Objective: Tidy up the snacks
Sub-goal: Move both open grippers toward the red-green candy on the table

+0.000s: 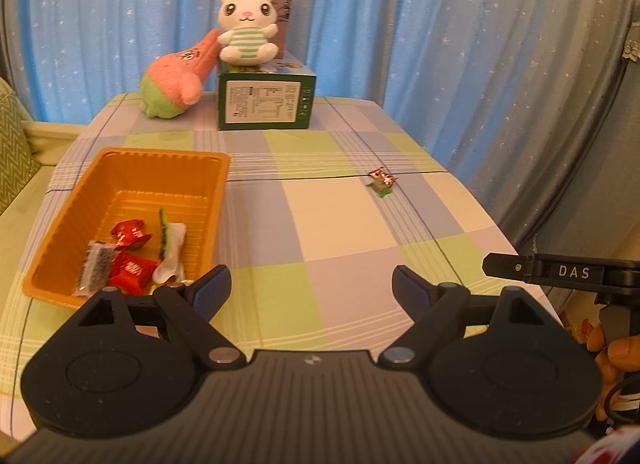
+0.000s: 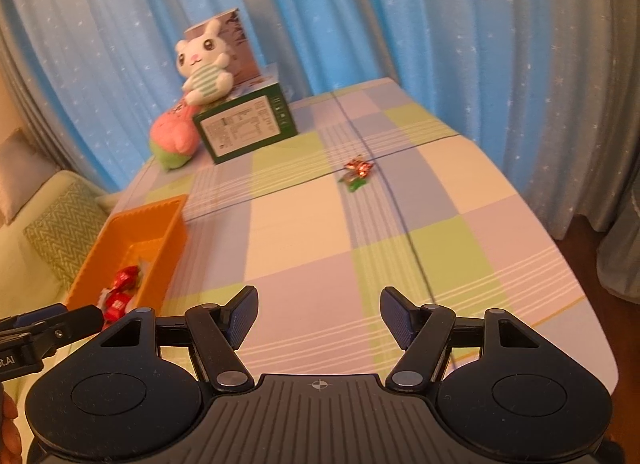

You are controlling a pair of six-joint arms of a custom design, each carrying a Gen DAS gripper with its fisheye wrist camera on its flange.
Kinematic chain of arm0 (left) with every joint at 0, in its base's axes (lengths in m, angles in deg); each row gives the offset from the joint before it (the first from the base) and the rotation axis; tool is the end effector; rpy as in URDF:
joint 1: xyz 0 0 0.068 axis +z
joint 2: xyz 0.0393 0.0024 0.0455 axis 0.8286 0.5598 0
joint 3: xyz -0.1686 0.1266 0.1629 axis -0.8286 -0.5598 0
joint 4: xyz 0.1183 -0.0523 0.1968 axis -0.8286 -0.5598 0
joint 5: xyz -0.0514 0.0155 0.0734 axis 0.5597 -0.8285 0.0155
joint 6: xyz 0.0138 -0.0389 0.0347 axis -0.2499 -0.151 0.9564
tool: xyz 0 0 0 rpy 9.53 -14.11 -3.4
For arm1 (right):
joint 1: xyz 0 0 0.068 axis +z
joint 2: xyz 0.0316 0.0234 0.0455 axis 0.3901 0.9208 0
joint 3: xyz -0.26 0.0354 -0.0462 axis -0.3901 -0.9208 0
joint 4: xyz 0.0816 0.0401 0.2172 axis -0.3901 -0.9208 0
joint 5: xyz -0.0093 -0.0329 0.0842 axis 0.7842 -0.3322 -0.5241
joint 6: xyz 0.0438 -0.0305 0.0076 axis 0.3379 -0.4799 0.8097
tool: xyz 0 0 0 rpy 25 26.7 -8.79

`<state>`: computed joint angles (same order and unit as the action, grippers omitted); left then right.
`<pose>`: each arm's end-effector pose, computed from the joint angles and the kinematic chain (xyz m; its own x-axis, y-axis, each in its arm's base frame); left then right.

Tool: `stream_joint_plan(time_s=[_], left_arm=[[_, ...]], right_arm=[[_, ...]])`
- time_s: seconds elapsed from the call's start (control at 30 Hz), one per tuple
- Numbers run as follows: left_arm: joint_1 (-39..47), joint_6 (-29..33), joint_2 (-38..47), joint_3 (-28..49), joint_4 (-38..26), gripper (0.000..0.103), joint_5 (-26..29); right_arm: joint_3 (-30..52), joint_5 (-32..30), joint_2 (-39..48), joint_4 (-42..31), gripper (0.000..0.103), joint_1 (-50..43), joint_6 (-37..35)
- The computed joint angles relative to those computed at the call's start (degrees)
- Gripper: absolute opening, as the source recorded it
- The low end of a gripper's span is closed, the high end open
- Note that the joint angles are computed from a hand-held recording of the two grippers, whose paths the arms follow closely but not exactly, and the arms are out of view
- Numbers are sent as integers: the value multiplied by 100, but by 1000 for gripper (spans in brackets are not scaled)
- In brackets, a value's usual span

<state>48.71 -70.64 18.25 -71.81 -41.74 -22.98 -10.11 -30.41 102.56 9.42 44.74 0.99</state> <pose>0.1603 -0.0167 0.1492 -0.6350 -0.2129 -0.7426 -0.1456 0.9770 -0.1556 0.2614 0.1125 0.1554 -0.7589 -0.0436 -0.6497 -0.3260 0.8892 0.3211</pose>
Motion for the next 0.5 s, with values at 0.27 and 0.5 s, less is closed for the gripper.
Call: stream_joint_plan(time_s=[0.27, 0.5], left_arm=[[-184, 26, 1280, 377, 931, 86, 82], [-338, -30, 2501, 896, 1627, 86, -28]], right_arm=[[181, 41, 350, 168, 68, -377, -66], [532, 127, 897, 397, 68, -632, -198]])
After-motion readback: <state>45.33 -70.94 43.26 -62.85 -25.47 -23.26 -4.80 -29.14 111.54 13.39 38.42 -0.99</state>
